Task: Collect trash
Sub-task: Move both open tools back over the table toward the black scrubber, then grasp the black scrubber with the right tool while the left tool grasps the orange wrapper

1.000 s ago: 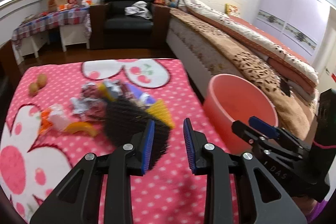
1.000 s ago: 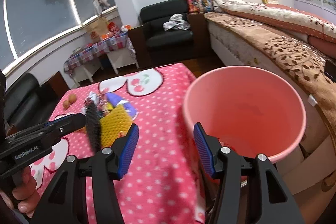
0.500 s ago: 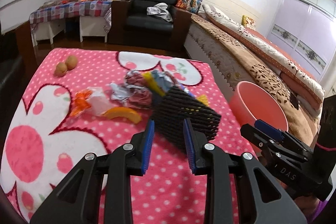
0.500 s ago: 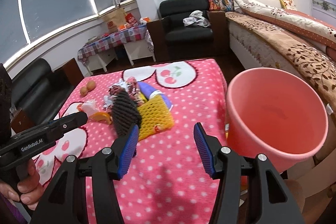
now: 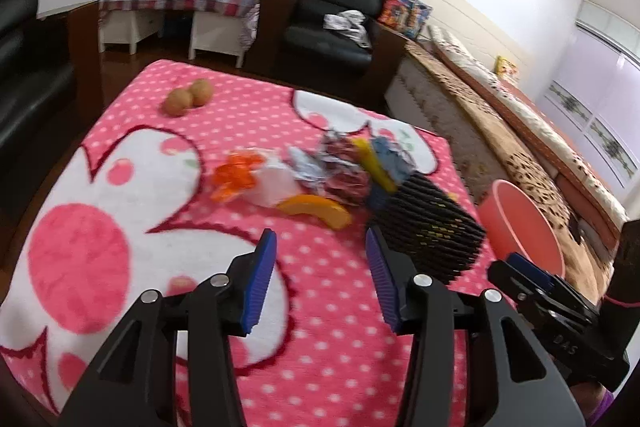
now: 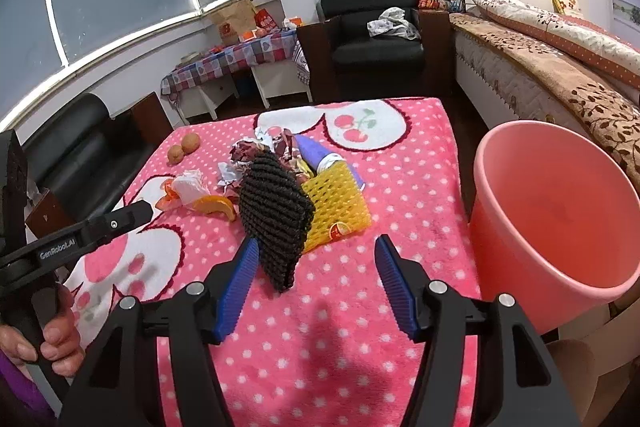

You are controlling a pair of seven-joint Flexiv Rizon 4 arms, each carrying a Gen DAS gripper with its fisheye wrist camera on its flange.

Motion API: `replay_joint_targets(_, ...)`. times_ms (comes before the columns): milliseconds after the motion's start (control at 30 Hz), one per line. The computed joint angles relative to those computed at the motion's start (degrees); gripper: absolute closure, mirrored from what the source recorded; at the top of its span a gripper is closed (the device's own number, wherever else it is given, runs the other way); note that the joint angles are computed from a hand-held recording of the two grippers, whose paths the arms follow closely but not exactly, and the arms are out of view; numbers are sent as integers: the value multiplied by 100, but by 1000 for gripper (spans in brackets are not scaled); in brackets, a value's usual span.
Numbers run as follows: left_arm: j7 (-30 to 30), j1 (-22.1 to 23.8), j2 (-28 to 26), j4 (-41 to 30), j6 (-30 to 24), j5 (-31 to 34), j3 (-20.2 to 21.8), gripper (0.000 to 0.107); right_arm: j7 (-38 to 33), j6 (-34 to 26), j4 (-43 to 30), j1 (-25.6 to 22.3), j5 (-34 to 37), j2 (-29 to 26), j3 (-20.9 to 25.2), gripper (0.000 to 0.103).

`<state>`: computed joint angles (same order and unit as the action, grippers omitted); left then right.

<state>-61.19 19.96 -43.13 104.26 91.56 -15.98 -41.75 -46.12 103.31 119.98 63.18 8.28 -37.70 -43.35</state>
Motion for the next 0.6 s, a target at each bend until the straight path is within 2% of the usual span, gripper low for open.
replay_joint_targets(200,-133,-251,54,-102,-105,-155,533,60,-30,9,-102,-214,-73,-24,253,43)
replay_joint_targets(300,-152,-314,55,-112,-89,-197,666,60,-73,16,-202,-345,-131,-46,376,43)
replay_joint_targets(500,-145,-528,24,-376,-123,-270,961,60,-165,-12,-499,-458,-222,-178,361,43)
replay_joint_targets(600,-143,-774,-12,-660,-252,-314,1253,60,-164,-32,-648,-562,-252,-236,423,43)
